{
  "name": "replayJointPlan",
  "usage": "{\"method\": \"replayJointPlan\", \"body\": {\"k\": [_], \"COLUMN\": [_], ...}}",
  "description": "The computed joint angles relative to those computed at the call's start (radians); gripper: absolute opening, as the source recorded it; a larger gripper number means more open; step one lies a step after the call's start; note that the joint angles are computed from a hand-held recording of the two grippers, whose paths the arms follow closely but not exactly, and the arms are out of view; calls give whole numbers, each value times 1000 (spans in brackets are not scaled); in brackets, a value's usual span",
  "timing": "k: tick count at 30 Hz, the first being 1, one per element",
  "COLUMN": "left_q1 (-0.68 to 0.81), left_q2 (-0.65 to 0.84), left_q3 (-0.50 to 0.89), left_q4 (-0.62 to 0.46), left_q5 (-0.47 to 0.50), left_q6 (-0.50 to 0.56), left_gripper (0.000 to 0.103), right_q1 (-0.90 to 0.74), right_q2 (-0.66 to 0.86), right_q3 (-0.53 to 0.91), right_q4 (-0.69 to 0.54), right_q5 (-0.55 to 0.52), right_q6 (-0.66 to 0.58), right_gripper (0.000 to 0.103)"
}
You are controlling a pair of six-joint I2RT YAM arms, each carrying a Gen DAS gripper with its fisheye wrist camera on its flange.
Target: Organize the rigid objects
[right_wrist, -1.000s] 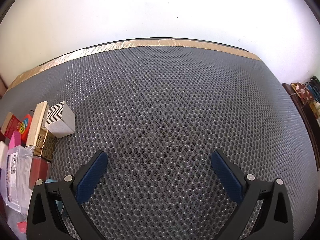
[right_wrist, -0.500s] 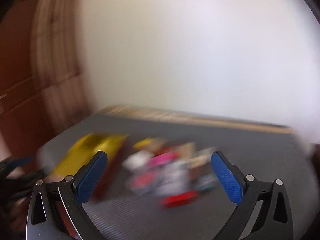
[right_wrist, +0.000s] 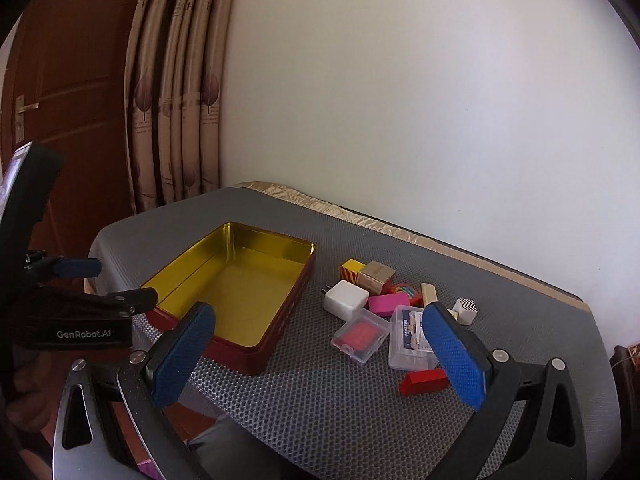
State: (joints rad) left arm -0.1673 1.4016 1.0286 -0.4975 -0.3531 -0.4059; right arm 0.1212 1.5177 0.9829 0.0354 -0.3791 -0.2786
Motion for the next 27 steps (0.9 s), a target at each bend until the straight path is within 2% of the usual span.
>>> {"method": "replayJointPlan", "body": {"k": [11, 22, 27], "left_q1": [19, 37, 26], "left_q2": [44, 6, 4], "left_q3": [29, -28, -24], "left_q4": [-35, 38, 37], "left_q5": [62, 34, 21], "left_q6": [-2, -17, -10], "left_gripper": [89, 89, 89], "right_q1": [21, 15, 19], "right_q2": [9, 31, 27], "right_q3": [-6, 7, -6], "right_q4": [-25, -63, -54], "right_q5": [14, 10, 15], "right_q6": [-12, -7, -13], "right_gripper": [103, 103, 103]}}
